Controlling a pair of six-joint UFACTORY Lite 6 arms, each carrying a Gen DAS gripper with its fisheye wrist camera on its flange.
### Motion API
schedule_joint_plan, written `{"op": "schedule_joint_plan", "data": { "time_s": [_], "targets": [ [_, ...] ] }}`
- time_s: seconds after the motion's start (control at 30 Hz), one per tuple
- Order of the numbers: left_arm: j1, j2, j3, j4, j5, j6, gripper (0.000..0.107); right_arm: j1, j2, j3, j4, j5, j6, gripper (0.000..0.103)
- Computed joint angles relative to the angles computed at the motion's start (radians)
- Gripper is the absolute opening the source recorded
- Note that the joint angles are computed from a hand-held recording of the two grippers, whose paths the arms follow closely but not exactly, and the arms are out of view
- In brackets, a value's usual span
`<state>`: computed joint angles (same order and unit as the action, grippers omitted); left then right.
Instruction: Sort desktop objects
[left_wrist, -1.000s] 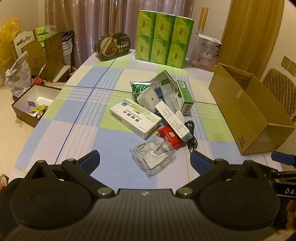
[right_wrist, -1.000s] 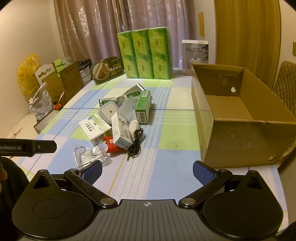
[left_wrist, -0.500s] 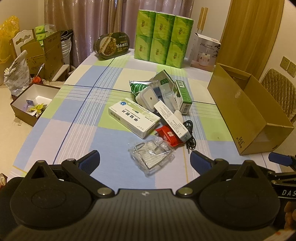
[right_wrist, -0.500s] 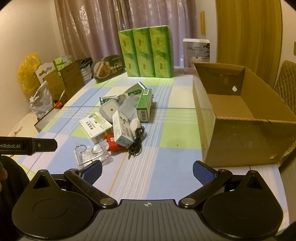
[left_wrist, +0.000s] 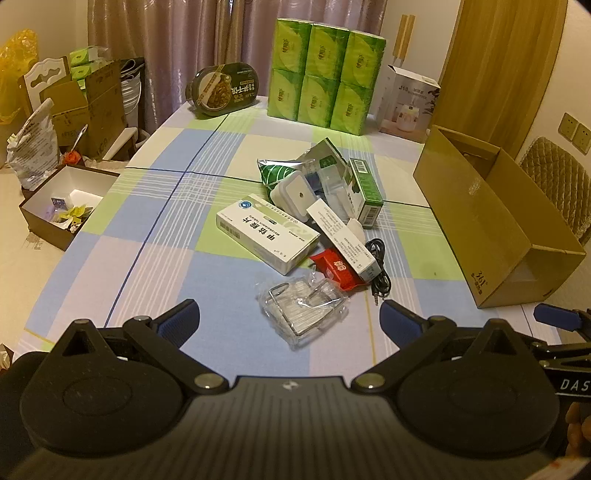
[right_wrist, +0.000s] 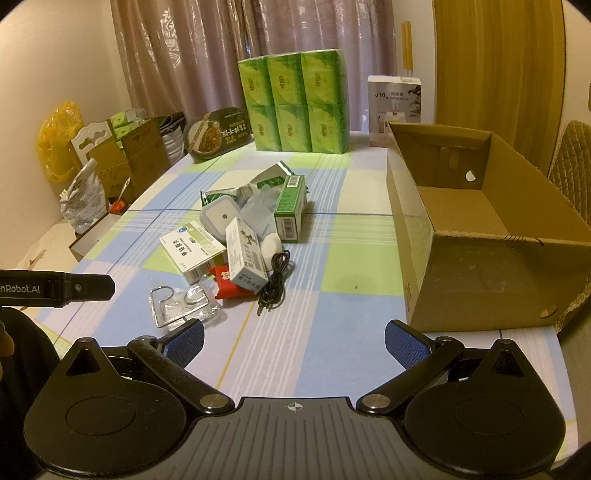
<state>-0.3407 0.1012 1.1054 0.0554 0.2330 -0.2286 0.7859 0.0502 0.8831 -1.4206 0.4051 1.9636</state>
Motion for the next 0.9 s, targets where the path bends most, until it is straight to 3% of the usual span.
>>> {"op": "schedule_joint_plan", "data": {
  "time_s": [0.47,0.67,0.9],
  "targets": [
    [0.013,0.006,0.005,-0.094,0.010,0.097,0.102,-0.006,0.005,-0.006,-0.031,-0.002,0.023,0.101],
    [0.058,0.034,0.032,-0.337,0.028,0.396,0.102,0.001,0.023,-0.007,-0.170,0.024,0.130,0.101],
    [0.120,0.159,0.176,-0.539,0.154,0.842,0.102,-0.041,0.077,0.040,-0.150,-0.045,0.069,0.101]
  ]
}}
